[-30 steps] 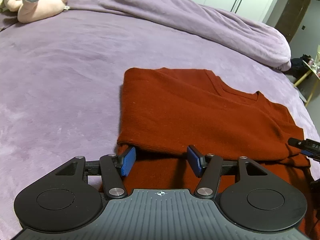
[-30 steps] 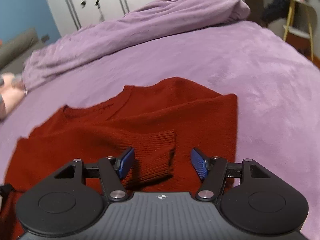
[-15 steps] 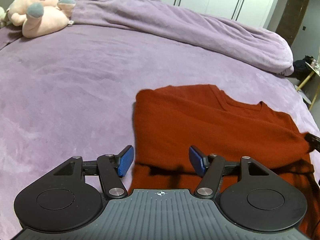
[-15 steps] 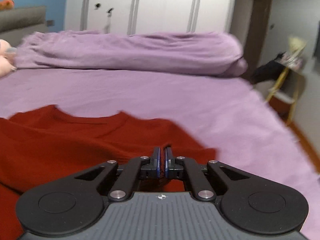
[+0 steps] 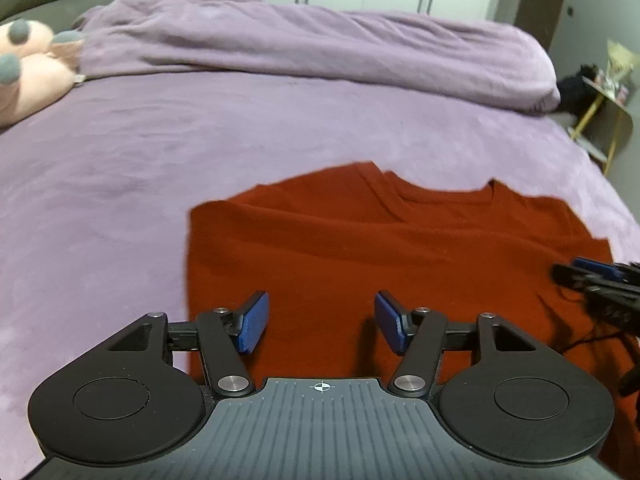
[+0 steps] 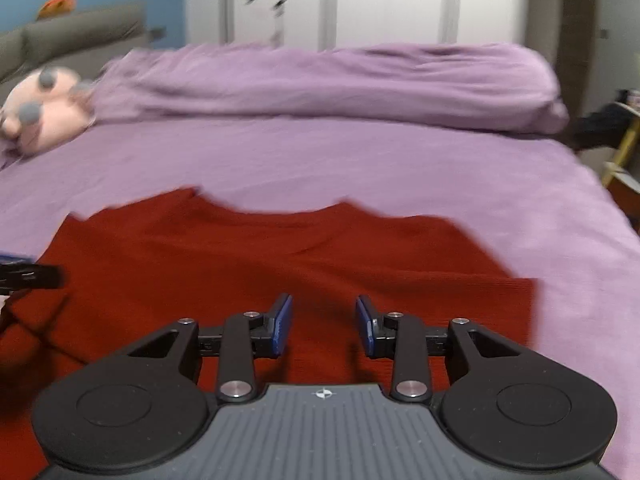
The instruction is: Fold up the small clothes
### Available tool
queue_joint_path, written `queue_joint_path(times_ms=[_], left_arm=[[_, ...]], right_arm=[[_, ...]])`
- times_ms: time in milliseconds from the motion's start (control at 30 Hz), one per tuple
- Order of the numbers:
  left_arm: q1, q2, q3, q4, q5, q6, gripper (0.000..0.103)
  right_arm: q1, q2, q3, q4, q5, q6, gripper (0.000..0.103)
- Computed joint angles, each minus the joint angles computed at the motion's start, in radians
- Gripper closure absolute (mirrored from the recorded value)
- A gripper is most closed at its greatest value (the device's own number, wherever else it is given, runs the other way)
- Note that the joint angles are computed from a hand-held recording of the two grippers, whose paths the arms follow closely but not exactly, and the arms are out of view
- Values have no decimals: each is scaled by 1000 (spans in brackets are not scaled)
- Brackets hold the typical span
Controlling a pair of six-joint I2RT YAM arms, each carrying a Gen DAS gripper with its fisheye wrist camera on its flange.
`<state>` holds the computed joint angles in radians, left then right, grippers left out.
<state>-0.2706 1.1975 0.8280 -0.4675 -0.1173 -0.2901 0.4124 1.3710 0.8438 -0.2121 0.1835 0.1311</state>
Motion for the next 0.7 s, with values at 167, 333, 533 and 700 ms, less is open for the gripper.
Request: queue_joint_path(times_ms=[167,333,533,700], left_arm=[[-34,117,-2,106,-85,57,37],[-3,246,74,138,-98,69,34],[-18,304,122,136,-141,76,30],[-22,251,112,85,-135,68,32]], right_arm=[[35,175,80,21,43,25,83],[26,287,158,53,106,7,84],[29,301,178,53,129,-18,84],[6,190,141,-22,38,42,84]])
